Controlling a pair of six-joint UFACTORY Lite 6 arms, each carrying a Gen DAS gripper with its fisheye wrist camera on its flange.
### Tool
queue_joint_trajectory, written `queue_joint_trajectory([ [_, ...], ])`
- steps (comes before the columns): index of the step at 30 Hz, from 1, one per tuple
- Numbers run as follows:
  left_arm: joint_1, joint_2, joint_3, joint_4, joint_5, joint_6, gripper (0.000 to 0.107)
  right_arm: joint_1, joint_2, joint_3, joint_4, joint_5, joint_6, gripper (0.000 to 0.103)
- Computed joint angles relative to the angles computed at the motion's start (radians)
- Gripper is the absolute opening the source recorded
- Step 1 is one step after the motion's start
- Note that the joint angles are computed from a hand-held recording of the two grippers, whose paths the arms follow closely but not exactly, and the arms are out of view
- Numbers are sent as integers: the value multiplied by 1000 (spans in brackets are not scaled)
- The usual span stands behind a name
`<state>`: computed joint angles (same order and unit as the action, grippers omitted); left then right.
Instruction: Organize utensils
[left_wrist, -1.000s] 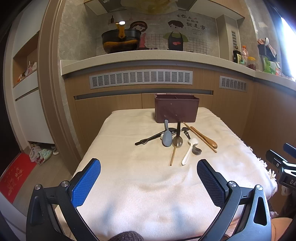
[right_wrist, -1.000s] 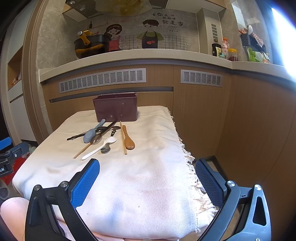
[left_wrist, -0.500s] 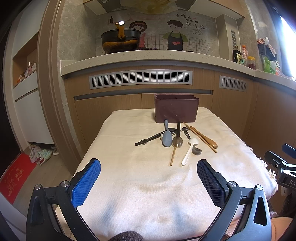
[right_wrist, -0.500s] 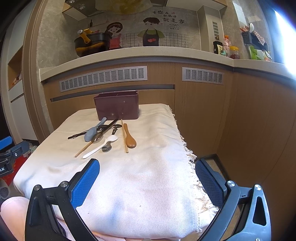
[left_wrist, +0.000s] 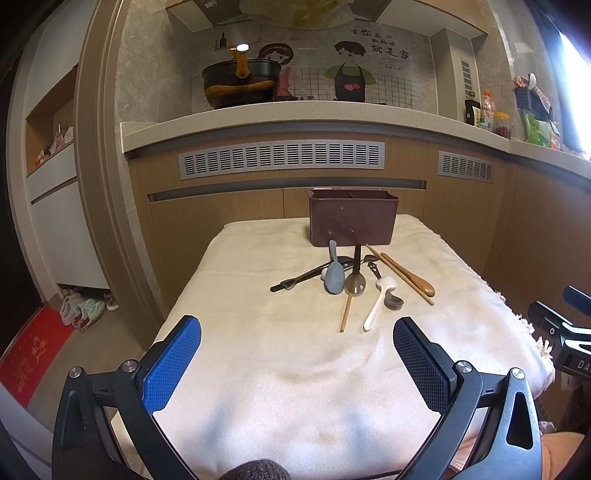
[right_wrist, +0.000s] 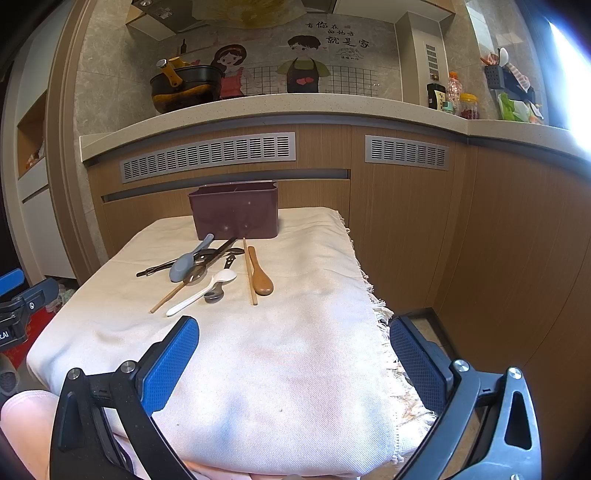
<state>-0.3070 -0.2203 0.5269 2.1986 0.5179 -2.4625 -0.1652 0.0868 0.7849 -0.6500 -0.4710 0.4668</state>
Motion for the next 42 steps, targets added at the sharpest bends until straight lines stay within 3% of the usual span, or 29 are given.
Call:
queue_joint_trajectory([
  [25, -3, 27, 12, 20, 2, -10, 103, 4, 2, 1, 20, 0, -23, 103],
  [29, 39, 52, 47, 79, -48, -23, 103, 7, 18, 21, 21, 6, -22, 103],
  [35, 84, 137, 154, 130, -112, -33, 103, 32, 79, 133, 50, 46, -46, 103],
  [42, 168, 351, 440, 177, -189, -27, 103, 83, 276, 456, -175, 150, 154, 103],
])
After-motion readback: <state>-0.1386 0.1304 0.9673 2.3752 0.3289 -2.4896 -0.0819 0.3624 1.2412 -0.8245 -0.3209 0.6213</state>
